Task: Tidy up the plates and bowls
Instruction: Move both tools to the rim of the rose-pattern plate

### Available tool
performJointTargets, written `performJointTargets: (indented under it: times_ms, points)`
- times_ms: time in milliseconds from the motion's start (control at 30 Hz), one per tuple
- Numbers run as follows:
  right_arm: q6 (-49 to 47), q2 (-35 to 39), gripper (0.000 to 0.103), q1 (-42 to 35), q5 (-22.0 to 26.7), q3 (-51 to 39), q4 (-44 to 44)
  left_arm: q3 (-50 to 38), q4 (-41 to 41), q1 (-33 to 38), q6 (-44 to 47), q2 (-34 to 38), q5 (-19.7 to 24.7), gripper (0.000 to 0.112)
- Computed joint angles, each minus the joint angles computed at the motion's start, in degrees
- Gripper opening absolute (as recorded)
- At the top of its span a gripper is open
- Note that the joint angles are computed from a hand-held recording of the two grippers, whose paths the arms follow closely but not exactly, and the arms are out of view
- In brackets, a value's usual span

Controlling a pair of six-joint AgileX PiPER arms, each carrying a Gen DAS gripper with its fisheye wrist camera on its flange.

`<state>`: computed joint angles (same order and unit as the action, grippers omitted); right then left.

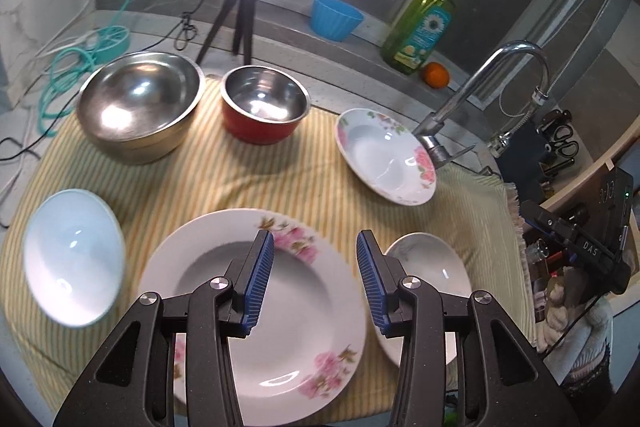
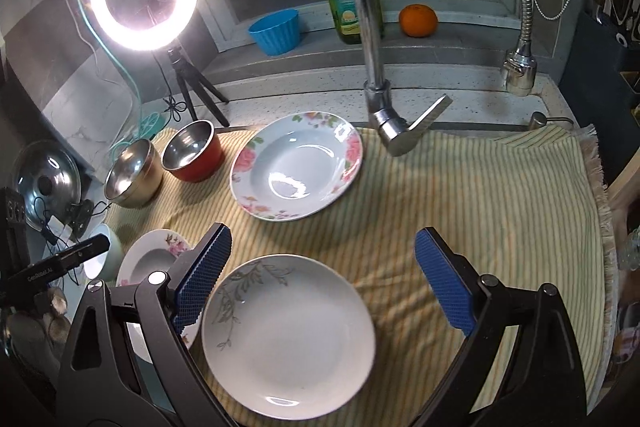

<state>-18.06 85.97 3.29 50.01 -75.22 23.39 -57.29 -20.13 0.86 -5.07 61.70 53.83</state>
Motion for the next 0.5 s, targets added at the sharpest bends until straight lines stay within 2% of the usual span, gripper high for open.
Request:
performJointTargets:
  times_ms: [100,200,367,500]
  points:
    - [-2.2,1.7,0.095,-2.1,1.2,-1.5,2.1,-1.5,1.5,-3.1,-2.3,2.2,-1.4,0.042]
    - [-4.5,3.1,0.095,-4.1,2.4,-2.7,4.2,-3.4,2.9,-5.7,-4.2,4.7,-2.2,0.062]
    - [-7.0,5.7,0.095,-5.1,2.9,-4.8,6.0,-8.1,8.3,-10.1,-8.2,10.0,-2.3,0.071]
    - [-7.5,8.8,0.095,-4.6,3.5,-7.3,7.0,-11.9,9.5,-11.5,-8.2,15.5,-1.9,0.072]
